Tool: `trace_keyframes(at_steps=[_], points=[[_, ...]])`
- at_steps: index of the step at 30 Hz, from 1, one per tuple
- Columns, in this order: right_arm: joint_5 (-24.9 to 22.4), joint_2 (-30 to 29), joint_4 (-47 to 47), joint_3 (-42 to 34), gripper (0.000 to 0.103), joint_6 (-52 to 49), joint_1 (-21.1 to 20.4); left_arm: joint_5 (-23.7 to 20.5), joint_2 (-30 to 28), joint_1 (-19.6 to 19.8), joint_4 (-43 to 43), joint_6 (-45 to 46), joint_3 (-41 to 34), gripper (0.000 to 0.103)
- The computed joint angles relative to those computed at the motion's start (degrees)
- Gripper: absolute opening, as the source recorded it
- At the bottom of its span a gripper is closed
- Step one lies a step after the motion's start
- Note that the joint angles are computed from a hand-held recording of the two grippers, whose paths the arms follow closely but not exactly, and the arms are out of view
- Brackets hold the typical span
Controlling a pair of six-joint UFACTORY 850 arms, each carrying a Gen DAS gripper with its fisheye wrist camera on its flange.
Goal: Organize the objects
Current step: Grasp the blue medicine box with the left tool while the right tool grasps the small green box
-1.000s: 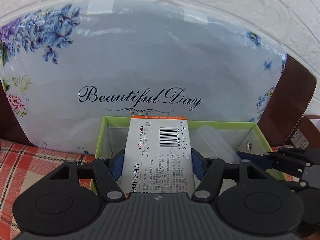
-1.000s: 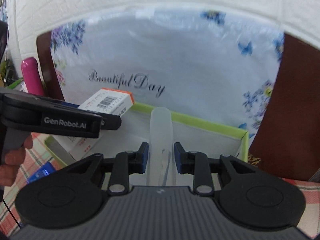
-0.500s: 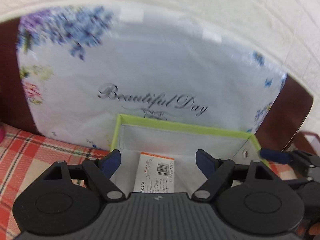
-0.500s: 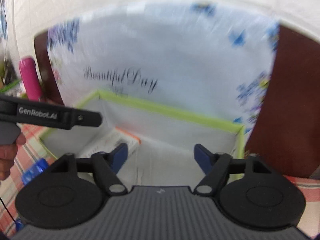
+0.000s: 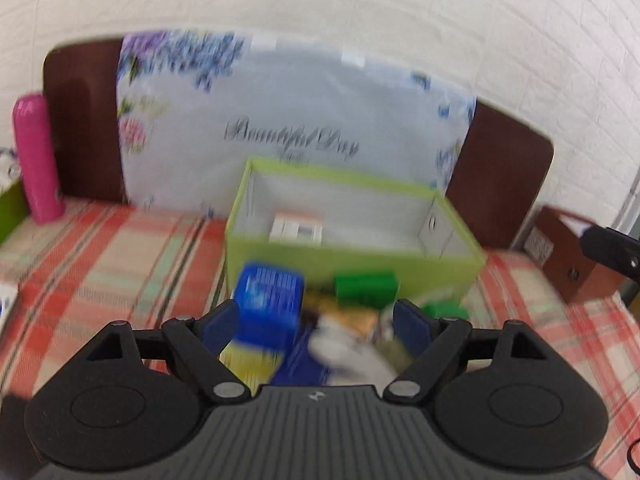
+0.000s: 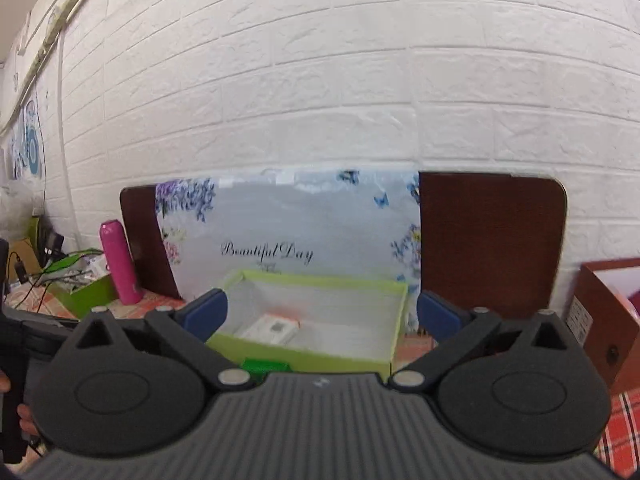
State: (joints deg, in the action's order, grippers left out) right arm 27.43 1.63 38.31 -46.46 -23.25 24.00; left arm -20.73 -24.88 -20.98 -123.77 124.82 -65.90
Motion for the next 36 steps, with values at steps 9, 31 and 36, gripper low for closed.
trace_keyframes(at_steps=[9,31,36], points=[[-1.83,-1.50,9.31,10.00,0.086,3.01,9.10,4.01,1.06,0.66,-2.98,5.41,7.79,0.087],[-5.73,-12.61,4.14,-2.39,0.024,6.65,5.24,0.84,-6.75,0.29,2.93,7.09,-1.56,0.077],[-1.57,-3.51,5.08,4.54,0.022,6.84,6.51,-0.99,-6.53,0.85,9.94,0.26,-1.59,0.064]])
